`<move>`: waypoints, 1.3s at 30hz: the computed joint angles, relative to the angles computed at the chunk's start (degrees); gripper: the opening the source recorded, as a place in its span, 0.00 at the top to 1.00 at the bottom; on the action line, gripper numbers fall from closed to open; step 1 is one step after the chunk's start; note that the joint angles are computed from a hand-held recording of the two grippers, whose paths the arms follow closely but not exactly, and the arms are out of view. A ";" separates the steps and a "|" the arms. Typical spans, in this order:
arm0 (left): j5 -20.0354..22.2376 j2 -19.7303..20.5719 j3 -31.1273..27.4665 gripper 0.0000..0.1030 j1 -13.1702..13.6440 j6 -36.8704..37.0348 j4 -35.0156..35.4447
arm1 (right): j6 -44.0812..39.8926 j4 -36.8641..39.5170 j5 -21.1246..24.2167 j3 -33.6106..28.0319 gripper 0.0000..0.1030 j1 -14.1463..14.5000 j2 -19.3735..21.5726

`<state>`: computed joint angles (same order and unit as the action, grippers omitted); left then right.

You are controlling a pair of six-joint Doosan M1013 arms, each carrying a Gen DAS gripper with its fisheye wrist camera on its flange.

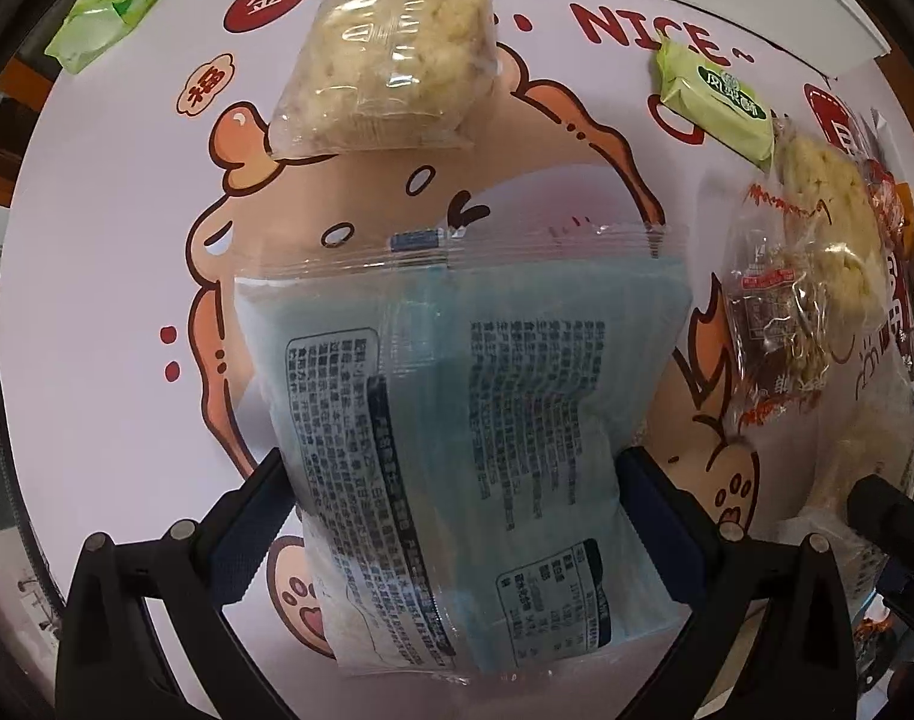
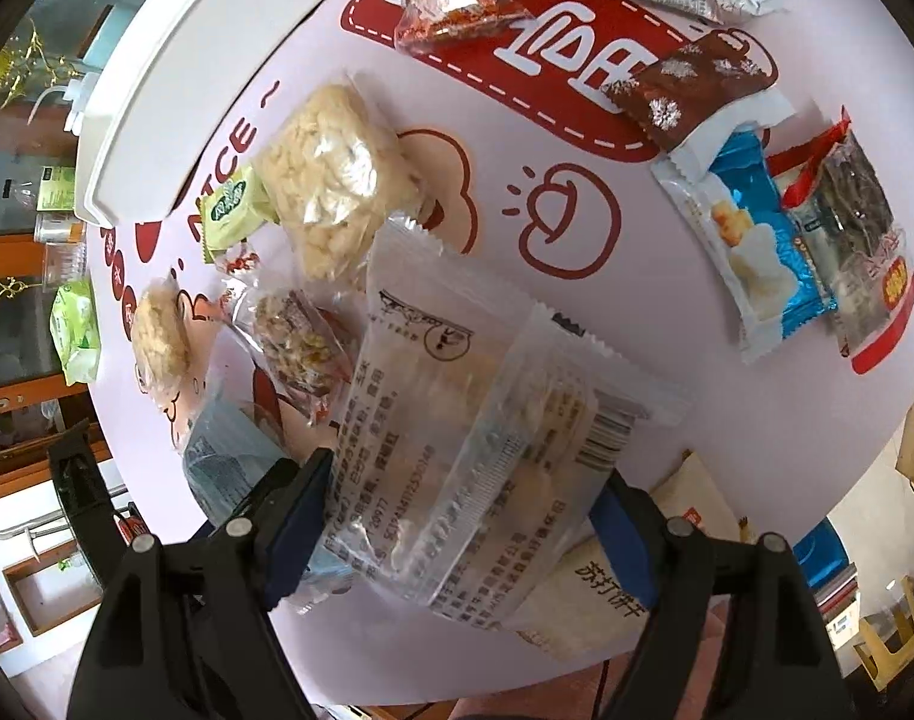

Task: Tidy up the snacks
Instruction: 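Carry both packs into the white tray and open both tools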

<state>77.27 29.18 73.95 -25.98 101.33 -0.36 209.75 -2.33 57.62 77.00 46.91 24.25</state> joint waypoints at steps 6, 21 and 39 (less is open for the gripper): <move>-2.86 -0.78 1.27 0.08 0.13 2.47 -0.77 | 1.08 -2.82 2.17 -2.75 0.21 0.88 1.31; -7.04 -5.03 3.63 0.15 3.13 9.94 -13.22 | -2.62 -8.07 10.12 -6.57 0.22 1.83 0.75; -22.56 -2.07 -17.67 0.13 -1.49 4.59 -6.87 | -40.22 -28.49 28.01 -22.47 0.21 -7.79 3.25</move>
